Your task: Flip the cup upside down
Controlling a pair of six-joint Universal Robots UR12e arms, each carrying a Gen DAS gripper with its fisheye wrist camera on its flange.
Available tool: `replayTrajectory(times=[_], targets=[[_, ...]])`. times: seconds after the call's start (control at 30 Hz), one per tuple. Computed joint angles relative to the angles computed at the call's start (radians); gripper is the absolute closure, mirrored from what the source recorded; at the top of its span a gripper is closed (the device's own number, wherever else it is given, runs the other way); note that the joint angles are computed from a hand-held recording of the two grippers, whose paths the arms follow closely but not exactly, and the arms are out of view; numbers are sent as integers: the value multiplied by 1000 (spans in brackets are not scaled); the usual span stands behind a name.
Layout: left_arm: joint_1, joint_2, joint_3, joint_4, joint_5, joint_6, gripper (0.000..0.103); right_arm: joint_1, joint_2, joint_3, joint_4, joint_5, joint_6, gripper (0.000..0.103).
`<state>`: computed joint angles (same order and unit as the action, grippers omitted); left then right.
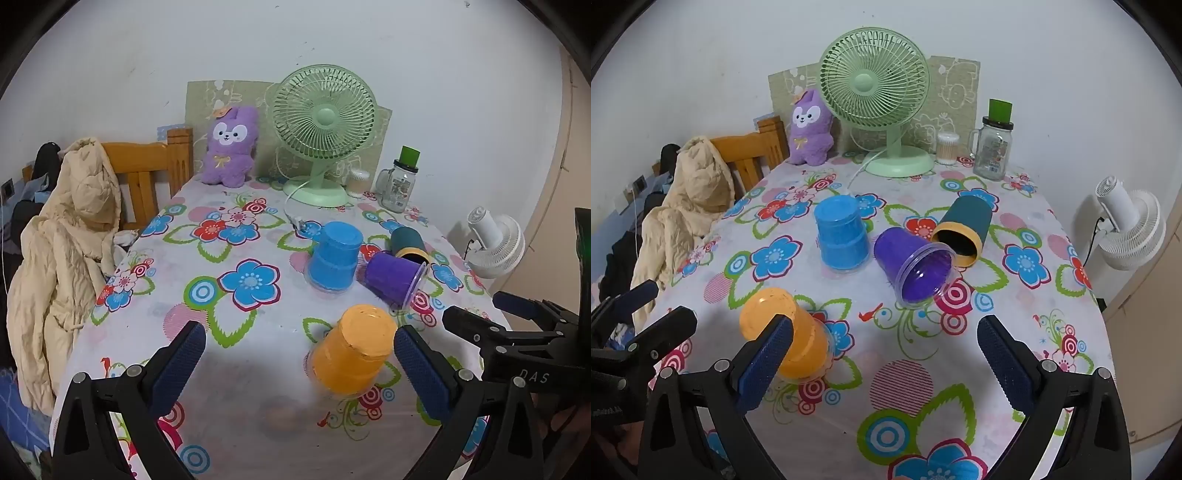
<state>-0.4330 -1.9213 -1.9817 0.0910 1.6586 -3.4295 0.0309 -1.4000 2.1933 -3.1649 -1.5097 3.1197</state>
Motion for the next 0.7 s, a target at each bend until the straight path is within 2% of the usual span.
replayTrajectory(times=[0.27, 0.3, 0.7], targets=[[-3, 0, -2, 14, -3, 24, 0, 4, 0, -4, 10, -5, -3, 2], [-1, 0, -1, 3, 2, 1, 0, 4, 0, -4, 10, -6, -5, 2], [5, 0, -6, 3, 3, 6, 0, 5, 1, -7, 17, -9, -8, 2]])
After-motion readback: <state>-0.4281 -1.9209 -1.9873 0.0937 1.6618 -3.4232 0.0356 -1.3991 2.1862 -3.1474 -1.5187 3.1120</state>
